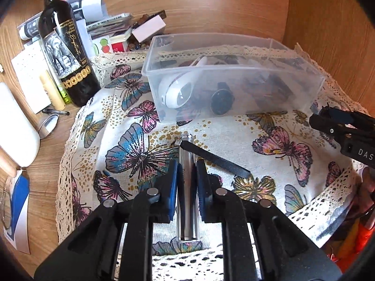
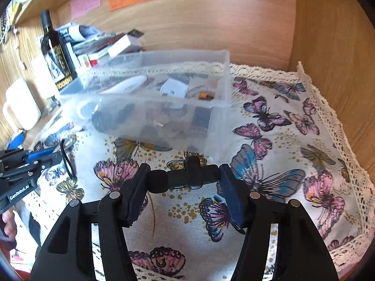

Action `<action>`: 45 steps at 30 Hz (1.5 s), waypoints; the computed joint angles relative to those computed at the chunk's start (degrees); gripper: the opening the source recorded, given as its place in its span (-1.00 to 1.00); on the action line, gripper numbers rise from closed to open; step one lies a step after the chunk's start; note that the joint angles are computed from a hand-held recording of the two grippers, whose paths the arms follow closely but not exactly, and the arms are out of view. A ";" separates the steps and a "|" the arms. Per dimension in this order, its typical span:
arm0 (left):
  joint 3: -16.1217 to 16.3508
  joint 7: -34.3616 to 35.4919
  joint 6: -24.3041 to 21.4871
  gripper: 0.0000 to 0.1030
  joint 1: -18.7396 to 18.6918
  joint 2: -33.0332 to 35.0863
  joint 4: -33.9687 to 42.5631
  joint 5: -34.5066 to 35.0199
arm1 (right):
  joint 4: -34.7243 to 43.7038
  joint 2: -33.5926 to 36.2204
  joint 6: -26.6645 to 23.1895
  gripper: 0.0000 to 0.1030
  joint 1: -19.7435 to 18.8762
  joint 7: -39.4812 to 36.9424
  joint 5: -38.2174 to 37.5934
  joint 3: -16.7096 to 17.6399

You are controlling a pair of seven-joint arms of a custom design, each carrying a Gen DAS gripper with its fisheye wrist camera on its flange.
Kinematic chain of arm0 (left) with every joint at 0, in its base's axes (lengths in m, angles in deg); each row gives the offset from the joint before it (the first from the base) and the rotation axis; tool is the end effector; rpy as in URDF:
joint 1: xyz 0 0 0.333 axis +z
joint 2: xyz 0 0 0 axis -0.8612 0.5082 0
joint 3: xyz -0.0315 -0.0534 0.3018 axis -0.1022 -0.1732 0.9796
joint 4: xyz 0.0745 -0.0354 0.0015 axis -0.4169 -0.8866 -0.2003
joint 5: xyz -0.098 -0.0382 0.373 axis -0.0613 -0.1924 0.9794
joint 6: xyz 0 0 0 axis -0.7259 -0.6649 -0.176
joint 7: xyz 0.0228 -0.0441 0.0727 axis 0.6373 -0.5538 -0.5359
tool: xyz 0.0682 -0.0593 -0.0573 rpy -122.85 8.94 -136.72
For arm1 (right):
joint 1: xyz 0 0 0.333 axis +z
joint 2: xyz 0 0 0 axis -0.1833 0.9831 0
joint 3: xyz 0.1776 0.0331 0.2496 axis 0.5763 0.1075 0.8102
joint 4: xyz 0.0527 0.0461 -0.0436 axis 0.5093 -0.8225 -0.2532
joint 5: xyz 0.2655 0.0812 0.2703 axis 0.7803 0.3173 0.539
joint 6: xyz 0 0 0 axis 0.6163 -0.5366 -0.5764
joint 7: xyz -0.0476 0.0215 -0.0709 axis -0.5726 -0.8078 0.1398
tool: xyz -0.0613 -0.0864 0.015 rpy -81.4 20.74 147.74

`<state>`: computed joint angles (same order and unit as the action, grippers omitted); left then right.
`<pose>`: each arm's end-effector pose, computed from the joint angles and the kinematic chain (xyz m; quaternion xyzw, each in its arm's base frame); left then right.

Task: Organize rigid objects
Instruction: 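Grasp the silver metal tube with the left tool while the right tool grasps the black T-shaped clip, then carry the silver tube and black clip into the clear box and open both tools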

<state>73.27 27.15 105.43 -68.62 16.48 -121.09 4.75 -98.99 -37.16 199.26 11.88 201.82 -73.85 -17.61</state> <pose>0.5596 -0.1882 0.4336 -0.4666 0.8140 -0.2898 0.1890 0.4823 0.2995 0.4605 -0.5850 0.7249 -0.2535 0.2607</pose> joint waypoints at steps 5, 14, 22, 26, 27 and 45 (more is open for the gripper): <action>-1.97 10.28 2.65 -0.71 0.39 -2.75 -1.33 -12.17 | 0.22 -1.57 -1.29 0.10 0.01 3.13 -3.93 0.55; -1.67 28.11 2.70 -0.71 -2.41 -4.64 2.17 -31.90 | 1.25 -3.67 -2.98 0.10 -0.68 7.37 -10.45 1.67; -1.47 35.25 2.79 -0.71 -2.98 -3.42 7.58 -39.34 | 4.30 -2.55 -3.13 0.10 -1.03 8.30 -14.76 1.52; -1.73 34.72 2.71 -0.71 -2.46 -1.76 11.01 -38.86 | 5.69 -1.89 -2.44 0.10 -1.25 9.18 -16.65 0.94; -1.82 34.29 2.44 -0.71 -2.24 -1.28 11.98 -38.55 | 5.94 -1.77 -2.25 0.10 -1.32 9.27 -16.98 0.79; 0.19 4.82 -0.95 -0.71 -4.13 15.82 31.47 -7.37 | 12.74 7.40 3.86 0.10 -1.43 0.14 -9.20 -3.52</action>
<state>73.47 31.97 104.48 -72.76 32.30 -89.61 -2.62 -86.25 -29.76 203.11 10.45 201.96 -83.05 -21.13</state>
